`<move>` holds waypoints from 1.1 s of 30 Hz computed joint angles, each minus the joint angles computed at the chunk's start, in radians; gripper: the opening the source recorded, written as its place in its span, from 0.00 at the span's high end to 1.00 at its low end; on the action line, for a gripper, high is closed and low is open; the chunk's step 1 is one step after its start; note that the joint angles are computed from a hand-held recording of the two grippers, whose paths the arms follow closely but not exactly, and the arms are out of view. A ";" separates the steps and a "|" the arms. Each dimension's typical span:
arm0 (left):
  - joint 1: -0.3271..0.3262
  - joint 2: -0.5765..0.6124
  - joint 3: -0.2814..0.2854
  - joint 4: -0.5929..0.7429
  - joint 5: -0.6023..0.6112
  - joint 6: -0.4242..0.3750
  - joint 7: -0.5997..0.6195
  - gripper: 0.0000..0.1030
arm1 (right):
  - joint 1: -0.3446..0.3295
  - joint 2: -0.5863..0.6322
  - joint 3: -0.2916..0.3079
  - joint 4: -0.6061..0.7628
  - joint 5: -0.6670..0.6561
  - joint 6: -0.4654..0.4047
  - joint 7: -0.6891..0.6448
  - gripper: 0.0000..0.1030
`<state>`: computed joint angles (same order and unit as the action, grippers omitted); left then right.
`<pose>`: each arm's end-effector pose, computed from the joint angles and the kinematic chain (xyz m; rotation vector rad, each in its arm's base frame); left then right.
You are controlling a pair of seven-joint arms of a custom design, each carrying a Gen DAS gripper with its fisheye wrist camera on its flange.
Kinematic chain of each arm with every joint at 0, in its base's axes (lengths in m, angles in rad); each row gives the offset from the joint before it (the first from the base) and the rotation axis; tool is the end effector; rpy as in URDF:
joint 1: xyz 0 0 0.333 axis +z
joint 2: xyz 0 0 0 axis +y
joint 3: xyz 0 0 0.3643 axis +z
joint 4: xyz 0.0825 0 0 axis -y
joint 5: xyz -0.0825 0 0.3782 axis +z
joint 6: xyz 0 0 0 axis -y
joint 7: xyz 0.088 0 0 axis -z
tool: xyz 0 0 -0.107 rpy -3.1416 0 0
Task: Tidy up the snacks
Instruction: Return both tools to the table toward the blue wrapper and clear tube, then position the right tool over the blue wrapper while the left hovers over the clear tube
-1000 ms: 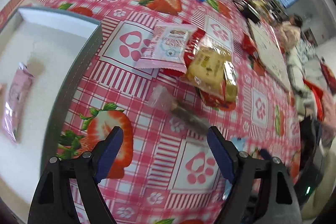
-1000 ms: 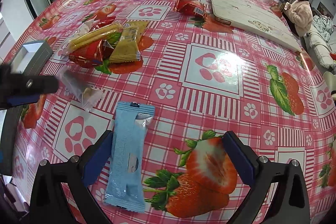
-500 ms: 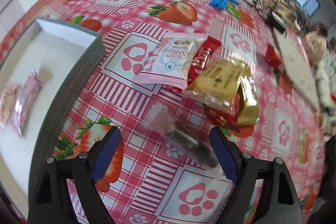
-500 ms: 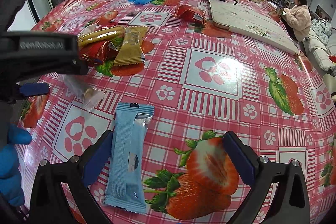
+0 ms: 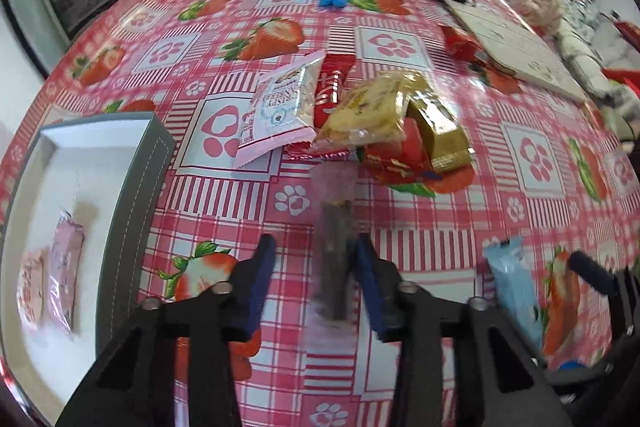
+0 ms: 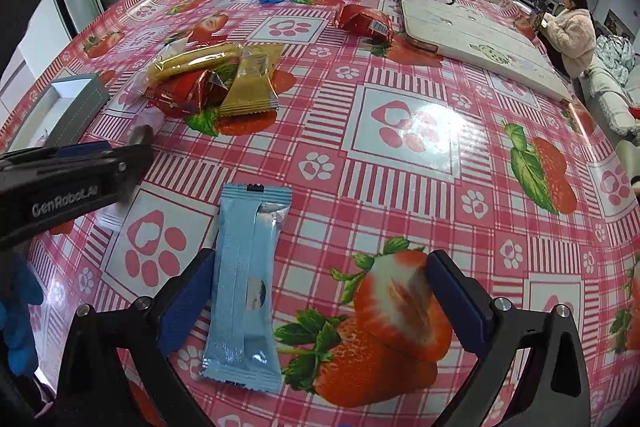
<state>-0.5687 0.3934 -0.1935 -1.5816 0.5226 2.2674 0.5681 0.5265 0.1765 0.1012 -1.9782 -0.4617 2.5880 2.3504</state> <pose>0.5384 -0.4656 0.4943 -1.9392 1.9614 -0.4679 0.5070 0.3737 0.4764 -2.0787 1.7271 -0.4697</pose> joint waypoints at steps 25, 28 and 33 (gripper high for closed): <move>0.010 -0.096 -0.041 -0.201 0.131 0.140 -0.032 0.00 | -0.085 -0.151 0.057 -0.188 -0.094 0.003 0.183 0.00; 0.019 -0.108 -0.027 -0.241 0.123 0.218 -0.052 0.00 | -0.076 -0.140 0.045 -0.191 -0.142 0.036 0.224 0.00; 0.008 -0.107 -0.010 -0.254 0.181 0.253 -0.100 0.00 | -0.072 -0.152 0.033 -0.229 -0.308 0.107 0.363 0.00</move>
